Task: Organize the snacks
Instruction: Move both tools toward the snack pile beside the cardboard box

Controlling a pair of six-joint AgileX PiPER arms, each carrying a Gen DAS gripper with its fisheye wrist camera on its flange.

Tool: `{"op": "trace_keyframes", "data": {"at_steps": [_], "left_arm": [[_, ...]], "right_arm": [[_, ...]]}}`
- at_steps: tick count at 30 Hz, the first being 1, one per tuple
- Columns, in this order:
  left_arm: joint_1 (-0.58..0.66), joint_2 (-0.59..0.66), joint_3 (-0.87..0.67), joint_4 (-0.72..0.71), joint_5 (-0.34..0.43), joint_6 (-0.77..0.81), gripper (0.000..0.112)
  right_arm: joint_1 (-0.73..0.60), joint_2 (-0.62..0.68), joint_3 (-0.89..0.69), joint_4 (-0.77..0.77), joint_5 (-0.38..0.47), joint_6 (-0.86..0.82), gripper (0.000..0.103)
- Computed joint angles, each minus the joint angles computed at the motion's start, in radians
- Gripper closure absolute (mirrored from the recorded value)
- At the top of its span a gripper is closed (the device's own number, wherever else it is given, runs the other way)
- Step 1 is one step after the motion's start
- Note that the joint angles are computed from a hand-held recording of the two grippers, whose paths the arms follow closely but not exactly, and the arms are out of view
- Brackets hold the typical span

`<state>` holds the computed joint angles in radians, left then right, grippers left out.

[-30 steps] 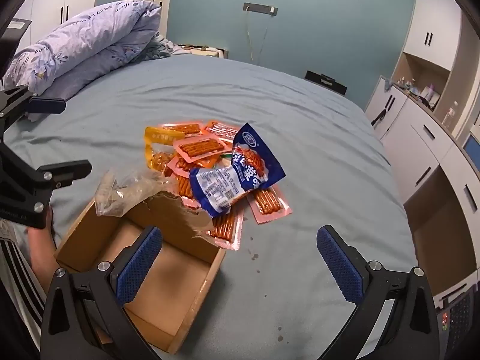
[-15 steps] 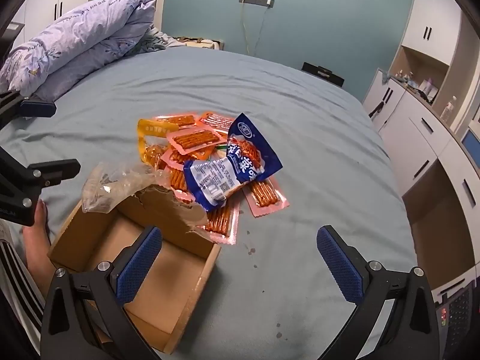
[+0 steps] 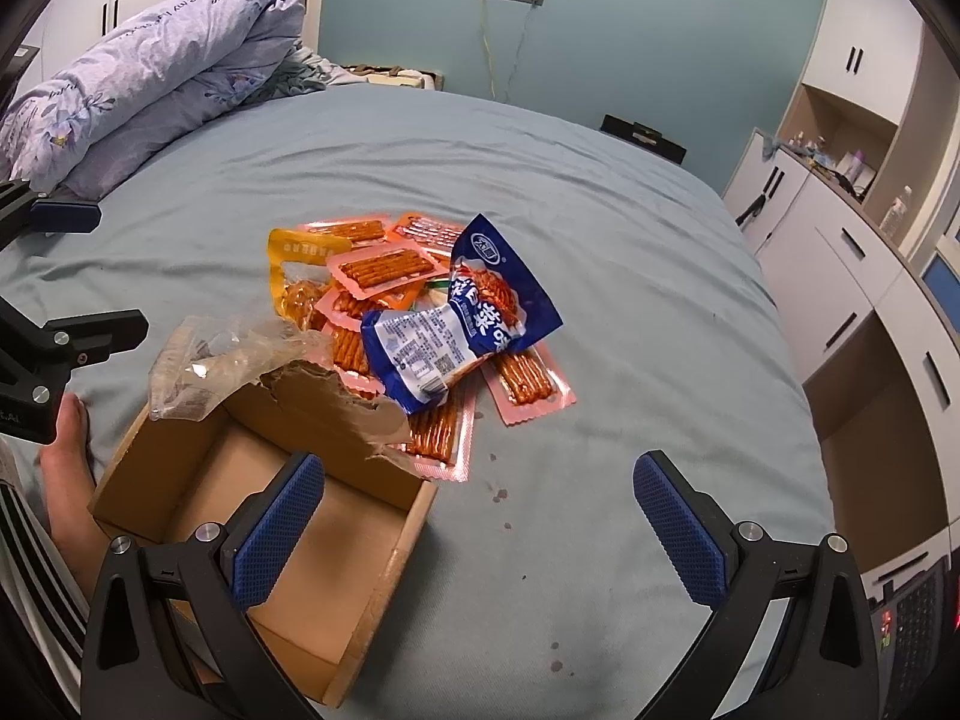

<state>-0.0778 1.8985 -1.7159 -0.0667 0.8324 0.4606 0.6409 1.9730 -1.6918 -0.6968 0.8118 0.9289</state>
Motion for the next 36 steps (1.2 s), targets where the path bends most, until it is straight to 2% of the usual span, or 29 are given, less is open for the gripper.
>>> {"op": "trace_keyframes", "data": {"at_steps": [13, 24, 31, 36], "left_arm": [[0.014, 0.003, -0.015, 0.001, 0.016, -0.033, 0.009], [0.040, 0.022, -0.054, -0.036, 0.037, -0.054, 0.009], [0.042, 0.007, -0.037, -0.042, 0.010, -0.051, 0.009], [0.045, 0.046, -0.089, -0.011, 0.005, -0.069, 0.009]], "right_arm": [[-0.027, -0.026, 0.032, 0.026, -0.028, 0.039, 0.000], [-0.046, -0.038, 0.031, 0.044, -0.011, 0.079, 0.000], [-0.049, -0.059, 0.061, 0.014, -0.040, 0.109, 0.000], [-0.074, -0.058, 0.064, 0.009, -0.059, 0.133, 0.000]]}}
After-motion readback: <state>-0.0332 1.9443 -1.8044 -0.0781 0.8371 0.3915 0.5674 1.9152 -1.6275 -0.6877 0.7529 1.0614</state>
